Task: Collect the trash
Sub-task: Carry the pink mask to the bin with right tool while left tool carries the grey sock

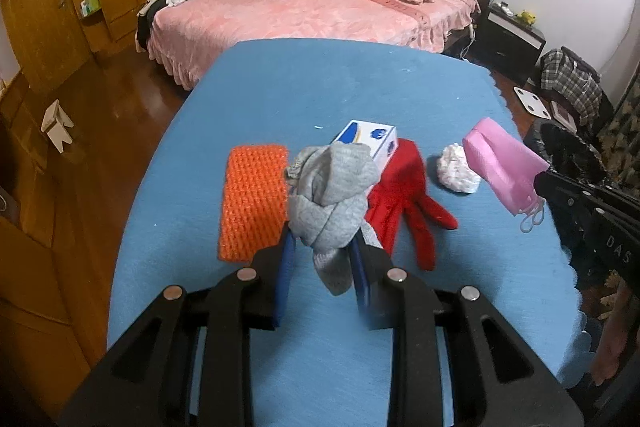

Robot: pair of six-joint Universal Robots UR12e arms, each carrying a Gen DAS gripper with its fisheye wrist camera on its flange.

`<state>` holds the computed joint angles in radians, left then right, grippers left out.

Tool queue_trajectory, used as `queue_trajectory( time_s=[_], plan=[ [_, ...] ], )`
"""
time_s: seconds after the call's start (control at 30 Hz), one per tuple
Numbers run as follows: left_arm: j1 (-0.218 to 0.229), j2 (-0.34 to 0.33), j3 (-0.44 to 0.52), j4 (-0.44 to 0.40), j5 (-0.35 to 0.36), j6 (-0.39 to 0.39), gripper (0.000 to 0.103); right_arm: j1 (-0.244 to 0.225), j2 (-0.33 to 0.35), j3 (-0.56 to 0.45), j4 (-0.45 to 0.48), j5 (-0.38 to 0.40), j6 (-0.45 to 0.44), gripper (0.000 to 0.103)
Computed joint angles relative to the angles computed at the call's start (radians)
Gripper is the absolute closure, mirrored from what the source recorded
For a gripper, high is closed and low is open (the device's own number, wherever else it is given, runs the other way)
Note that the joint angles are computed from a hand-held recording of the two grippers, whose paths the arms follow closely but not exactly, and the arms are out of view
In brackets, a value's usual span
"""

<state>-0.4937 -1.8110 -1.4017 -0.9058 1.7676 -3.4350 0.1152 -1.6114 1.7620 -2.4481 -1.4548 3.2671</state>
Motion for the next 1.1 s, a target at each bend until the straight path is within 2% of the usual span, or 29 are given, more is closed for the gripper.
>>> queue_trajectory(
  time_s=[0.4, 0.67, 1.1],
  plan=[
    [-0.051, -0.023, 0.049, -0.021, 0.003, -0.014, 0.077, -0.055, -0.069, 0.044, -0.001, -0.032, -0.002, 0.101],
    [-0.096, -0.072, 0.120, -0.044, 0.000, -0.007, 0.077, -0.106, -0.110, 0.072, 0.006, -0.041, -0.003, 0.101],
    [-0.165, -0.167, 0.265, -0.082, -0.016, 0.002, 0.077, -0.225, -0.171, 0.108, 0.023, -0.043, -0.041, 0.101]
  ],
)
